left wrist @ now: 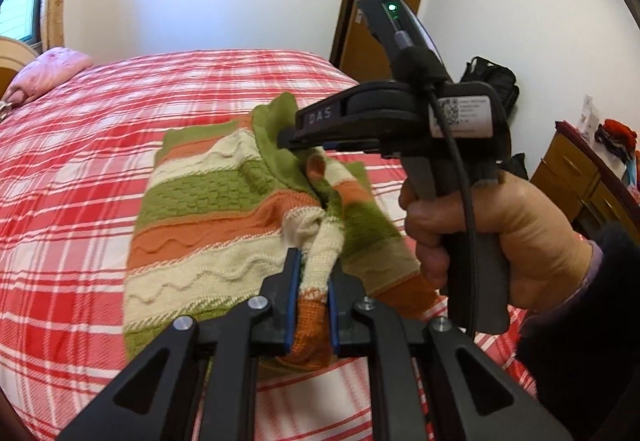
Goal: Fold small clothes
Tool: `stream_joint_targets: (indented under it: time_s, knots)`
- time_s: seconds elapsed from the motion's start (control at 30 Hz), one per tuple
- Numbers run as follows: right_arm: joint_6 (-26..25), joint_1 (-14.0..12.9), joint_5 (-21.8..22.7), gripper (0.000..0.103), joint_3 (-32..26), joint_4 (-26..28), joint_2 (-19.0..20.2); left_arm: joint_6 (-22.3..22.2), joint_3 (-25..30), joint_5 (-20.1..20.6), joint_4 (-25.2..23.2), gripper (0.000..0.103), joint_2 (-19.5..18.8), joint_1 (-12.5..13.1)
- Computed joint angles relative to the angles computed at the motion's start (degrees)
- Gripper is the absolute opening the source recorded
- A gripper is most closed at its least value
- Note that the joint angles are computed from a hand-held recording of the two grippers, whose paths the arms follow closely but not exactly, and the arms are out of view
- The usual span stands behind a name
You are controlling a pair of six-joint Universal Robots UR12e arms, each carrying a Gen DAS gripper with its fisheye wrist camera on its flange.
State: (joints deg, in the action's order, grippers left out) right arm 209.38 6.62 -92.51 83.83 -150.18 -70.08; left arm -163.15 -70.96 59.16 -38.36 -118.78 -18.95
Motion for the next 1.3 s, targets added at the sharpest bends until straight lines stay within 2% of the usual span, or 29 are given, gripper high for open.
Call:
stream_joint_targets:
  time_s: [0.23, 0.43, 0.87, 1.3]
  knots:
    - [0.1, -1.2, -1.2, 0.014, 2.9, -0.1, -1.7, 1.5, 1.8, 0.0, -1.6, 0.012, -1.3, -1.8]
    - [-0.2, -1.7, -0.4, 0.014, 3.9, -0.5, -1.9, 1.6, 2.8, 1.1, -3.9, 0.012, -2.1, -2.7]
    - [-1.1, -1.9, -1.3, 0.014, 4.3, -0.2, -1.6, 1.9, 3.6, 3.7, -5.1, 0.012, -2.7, -3.8]
    - [-2.0, -2.2, -1.7, 0.014, 4.2, 0.3, -0.7, 1.6, 4.6, 4.3, -6.2, 0.012, -3.7, -4.3]
